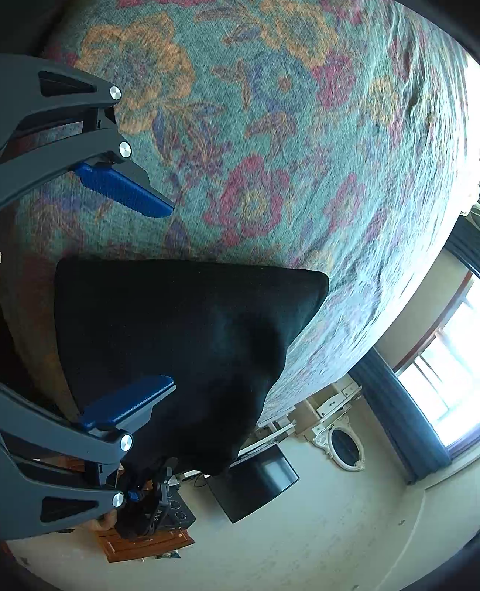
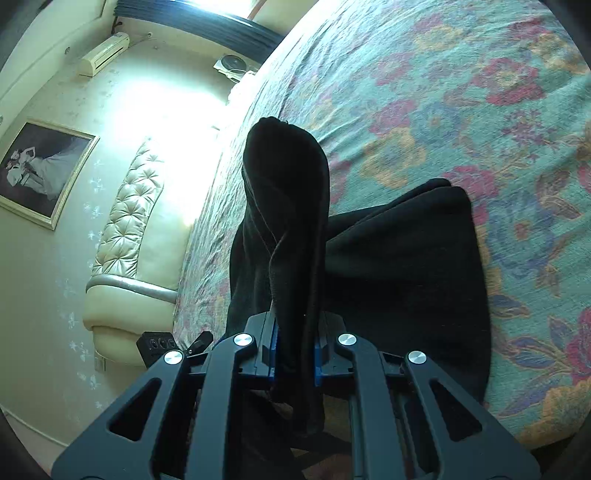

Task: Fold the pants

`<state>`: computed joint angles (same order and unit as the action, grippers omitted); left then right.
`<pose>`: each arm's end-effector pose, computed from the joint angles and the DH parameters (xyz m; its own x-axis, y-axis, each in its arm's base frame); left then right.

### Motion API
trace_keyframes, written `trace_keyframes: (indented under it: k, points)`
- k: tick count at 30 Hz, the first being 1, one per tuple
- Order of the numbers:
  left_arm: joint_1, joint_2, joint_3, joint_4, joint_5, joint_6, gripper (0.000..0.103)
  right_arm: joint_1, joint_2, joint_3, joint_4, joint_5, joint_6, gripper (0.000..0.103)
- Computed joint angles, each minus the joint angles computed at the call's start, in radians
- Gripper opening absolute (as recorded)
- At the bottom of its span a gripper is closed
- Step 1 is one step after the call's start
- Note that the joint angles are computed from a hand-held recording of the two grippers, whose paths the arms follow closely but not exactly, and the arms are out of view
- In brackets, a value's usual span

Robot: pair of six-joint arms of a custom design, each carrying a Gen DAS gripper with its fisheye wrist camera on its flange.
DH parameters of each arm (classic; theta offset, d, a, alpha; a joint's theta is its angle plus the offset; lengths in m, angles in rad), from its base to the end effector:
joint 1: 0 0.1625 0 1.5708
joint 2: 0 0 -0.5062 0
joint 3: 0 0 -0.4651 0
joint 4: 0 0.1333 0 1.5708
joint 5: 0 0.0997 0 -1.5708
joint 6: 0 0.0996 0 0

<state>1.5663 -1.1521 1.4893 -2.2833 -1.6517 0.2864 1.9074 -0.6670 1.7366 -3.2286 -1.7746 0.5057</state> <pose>0.1218 -0.7744 0.4153 -0.9548 0.2956 -0.0314 0.2856 0.8829 -0.3729 0.3572 -0.6783 0.0419 -0.9742 0.1902 -0.1215 0.2254 0.7923 -0.5670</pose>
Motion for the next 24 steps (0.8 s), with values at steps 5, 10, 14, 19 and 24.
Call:
trace_keyframes:
  k: [5, 10, 14, 19, 24]
  points:
    - [-0.023, 0.008, 0.021, 0.021, 0.033, 0.023, 0.086, -0.034, -0.024, 0.070, -0.044, -0.011, 0.052, 0.013]
    - [-0.031, 0.016, 0.033, 0.040, 0.066, 0.024, 0.086, -0.057, -0.037, 0.105, -0.070, -0.012, 0.063, 0.012]
    - [-0.026, 0.018, 0.033, 0.045, 0.057, 0.021, 0.086, -0.076, -0.040, 0.122, -0.089, 0.012, 0.071, 0.011]
    - [-0.025, 0.011, 0.040, 0.046, 0.054, 0.026, 0.086, -0.091, -0.056, 0.153, -0.118, 0.040, 0.089, 0.015]
    - [-0.010, -0.008, 0.038, 0.034, 0.028, 0.026, 0.086, -0.064, -0.093, 0.202, -0.161, -0.038, 0.113, 0.082]
